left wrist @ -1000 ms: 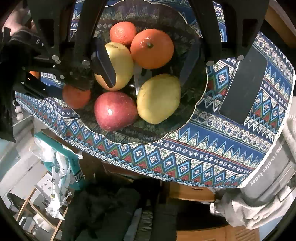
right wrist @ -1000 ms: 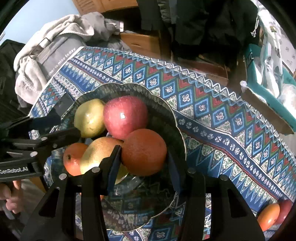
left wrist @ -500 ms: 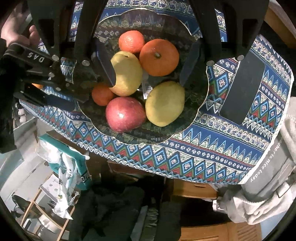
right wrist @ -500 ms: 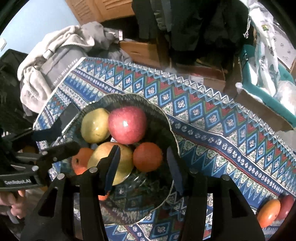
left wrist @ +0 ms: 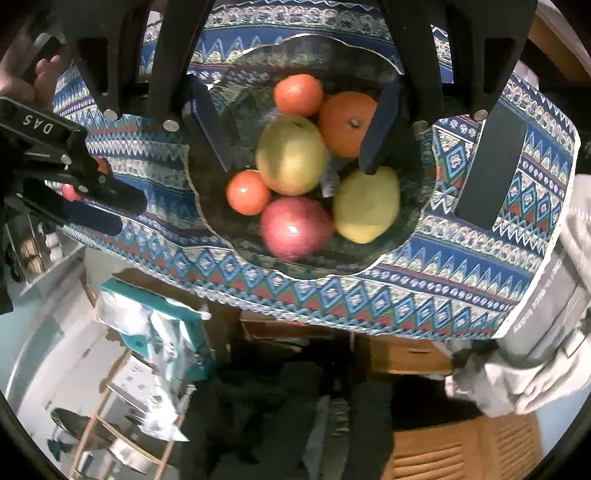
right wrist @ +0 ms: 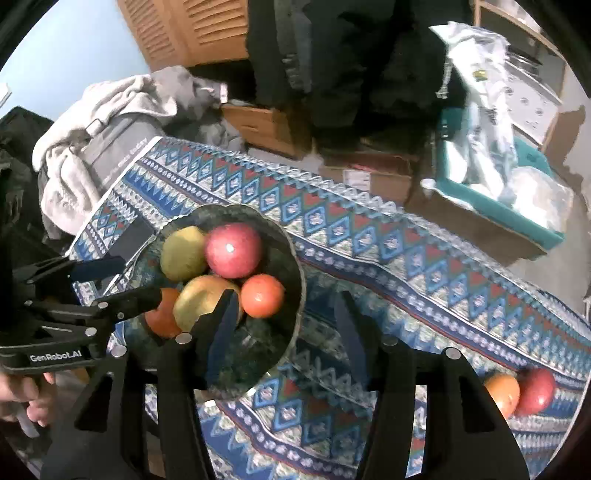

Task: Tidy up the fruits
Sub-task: 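Move both grippers back from the bowl toward the last orange and red apple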

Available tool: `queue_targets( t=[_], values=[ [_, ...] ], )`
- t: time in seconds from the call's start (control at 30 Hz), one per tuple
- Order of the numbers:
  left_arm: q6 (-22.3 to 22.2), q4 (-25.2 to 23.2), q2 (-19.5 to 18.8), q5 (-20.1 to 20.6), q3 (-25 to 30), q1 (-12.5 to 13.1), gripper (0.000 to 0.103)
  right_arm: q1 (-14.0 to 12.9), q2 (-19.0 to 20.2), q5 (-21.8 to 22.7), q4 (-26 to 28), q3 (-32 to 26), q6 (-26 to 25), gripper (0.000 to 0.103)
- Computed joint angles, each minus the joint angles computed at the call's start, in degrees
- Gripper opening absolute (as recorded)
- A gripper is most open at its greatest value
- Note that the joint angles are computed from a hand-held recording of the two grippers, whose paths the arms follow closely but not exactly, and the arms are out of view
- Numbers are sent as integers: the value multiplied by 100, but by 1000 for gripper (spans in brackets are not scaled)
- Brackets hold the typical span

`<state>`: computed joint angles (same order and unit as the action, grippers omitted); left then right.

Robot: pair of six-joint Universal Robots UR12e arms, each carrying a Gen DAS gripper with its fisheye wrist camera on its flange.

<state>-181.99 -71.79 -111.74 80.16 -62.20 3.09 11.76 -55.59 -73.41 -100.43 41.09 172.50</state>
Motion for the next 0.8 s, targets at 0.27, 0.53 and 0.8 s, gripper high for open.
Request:
queue_targets(
  t=[0.27, 0.53, 0.8],
  values=[
    [152, 2, 3, -162, 117, -171, 78, -148, -406, -309, -263, 472, 48, 57],
    [388, 154, 39, -50, 196, -387, 81, -321, -802, -342, -445, 916, 47, 59],
    [661, 325, 38, 30, 298, -631, 87, -484, -1138, -396, -693, 1323, 149, 68]
  ],
)
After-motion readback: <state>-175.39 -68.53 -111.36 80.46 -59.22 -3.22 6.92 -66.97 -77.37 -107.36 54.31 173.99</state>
